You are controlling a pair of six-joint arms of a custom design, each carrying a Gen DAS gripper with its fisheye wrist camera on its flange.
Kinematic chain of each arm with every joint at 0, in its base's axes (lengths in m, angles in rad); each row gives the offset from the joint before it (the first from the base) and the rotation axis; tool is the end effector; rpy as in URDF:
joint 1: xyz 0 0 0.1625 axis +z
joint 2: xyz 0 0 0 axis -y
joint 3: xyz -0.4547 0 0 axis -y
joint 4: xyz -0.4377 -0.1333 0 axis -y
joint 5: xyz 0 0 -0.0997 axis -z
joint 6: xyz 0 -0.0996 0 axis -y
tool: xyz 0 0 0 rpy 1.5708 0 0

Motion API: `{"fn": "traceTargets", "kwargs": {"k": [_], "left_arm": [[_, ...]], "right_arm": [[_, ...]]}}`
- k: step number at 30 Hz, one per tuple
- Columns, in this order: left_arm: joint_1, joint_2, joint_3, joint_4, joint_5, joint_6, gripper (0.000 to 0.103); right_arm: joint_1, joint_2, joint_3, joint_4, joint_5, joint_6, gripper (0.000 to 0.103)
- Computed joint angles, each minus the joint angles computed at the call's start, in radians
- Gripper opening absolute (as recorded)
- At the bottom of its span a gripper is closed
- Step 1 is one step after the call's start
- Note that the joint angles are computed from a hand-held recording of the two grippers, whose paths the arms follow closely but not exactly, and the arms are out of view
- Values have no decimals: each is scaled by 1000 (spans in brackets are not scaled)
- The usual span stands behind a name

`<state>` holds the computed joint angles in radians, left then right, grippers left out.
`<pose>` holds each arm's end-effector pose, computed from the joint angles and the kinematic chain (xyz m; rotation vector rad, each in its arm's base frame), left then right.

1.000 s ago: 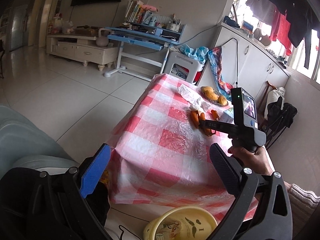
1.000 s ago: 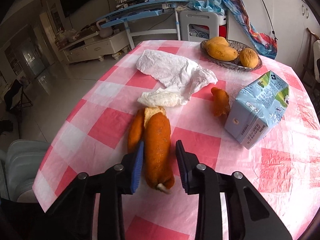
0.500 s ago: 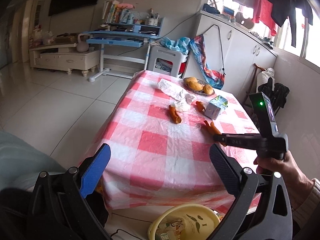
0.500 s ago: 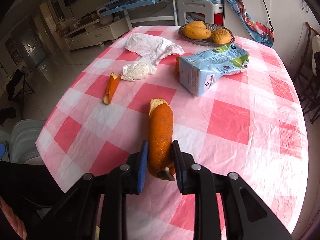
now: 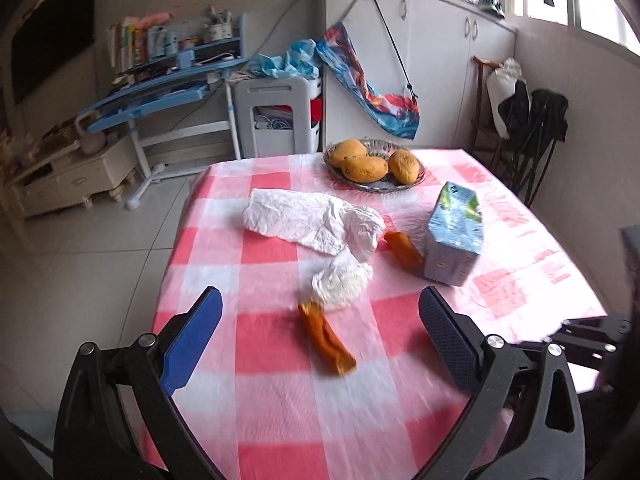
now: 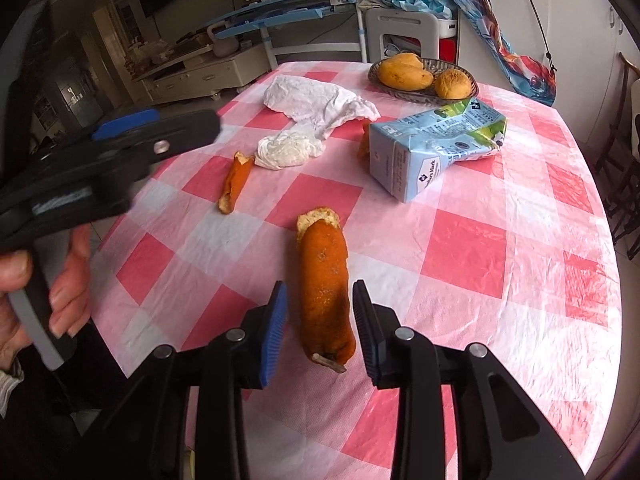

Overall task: Collect trash
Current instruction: 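Hold the orange peel with the right gripper while the left gripper grasps a crumpled white tissue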

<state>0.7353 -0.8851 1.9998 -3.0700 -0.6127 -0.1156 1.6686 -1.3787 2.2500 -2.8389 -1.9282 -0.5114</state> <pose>-0.2969 -0.5582 0.1058 0.5884 2.2193 -0.9385 0.1465 -0.4846 0.2264 0.7114 -2.5877 0.4282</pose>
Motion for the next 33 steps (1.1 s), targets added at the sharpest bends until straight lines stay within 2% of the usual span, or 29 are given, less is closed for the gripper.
{"fn": "traceTargets", "kwargs": {"k": [2, 5, 9, 11, 14, 15, 17, 18, 20, 27, 33], "left_arm": [[28, 34, -44, 12, -17, 46, 95], [59, 80, -106, 45, -26, 93, 90], [88, 108, -160, 111, -45, 92, 69], [99, 113, -177, 142, -64, 76, 63], [106, 116, -190, 182, -85, 72, 43], [108, 115, -191, 191, -99, 74, 28], [106, 118, -190, 182, -105, 90, 20], [103, 119, -189, 171, -99, 95, 17], [100, 114, -177, 129, -105, 87, 16], [49, 12, -62, -73, -177, 41, 16], [-34, -85, 80, -155, -129, -34, 16]], "right_arm": [[-4, 4, -4, 9, 4, -2, 34], [-8, 9, -10, 24, 11, 2, 34], [-12, 3, -11, 39, 20, 3, 34], [-15, 0, -10, 42, 22, -2, 34], [-20, -4, -12, 51, 28, -2, 34], [-21, -6, -11, 53, 29, -1, 34], [-22, -8, -10, 54, 32, 0, 34], [-22, -8, -9, 51, 32, 1, 34], [-24, -8, -7, 45, 34, -2, 26], [-46, -34, 1, 33, 113, 40, 23], [-37, -85, 28, -14, 194, 57, 23]]}}
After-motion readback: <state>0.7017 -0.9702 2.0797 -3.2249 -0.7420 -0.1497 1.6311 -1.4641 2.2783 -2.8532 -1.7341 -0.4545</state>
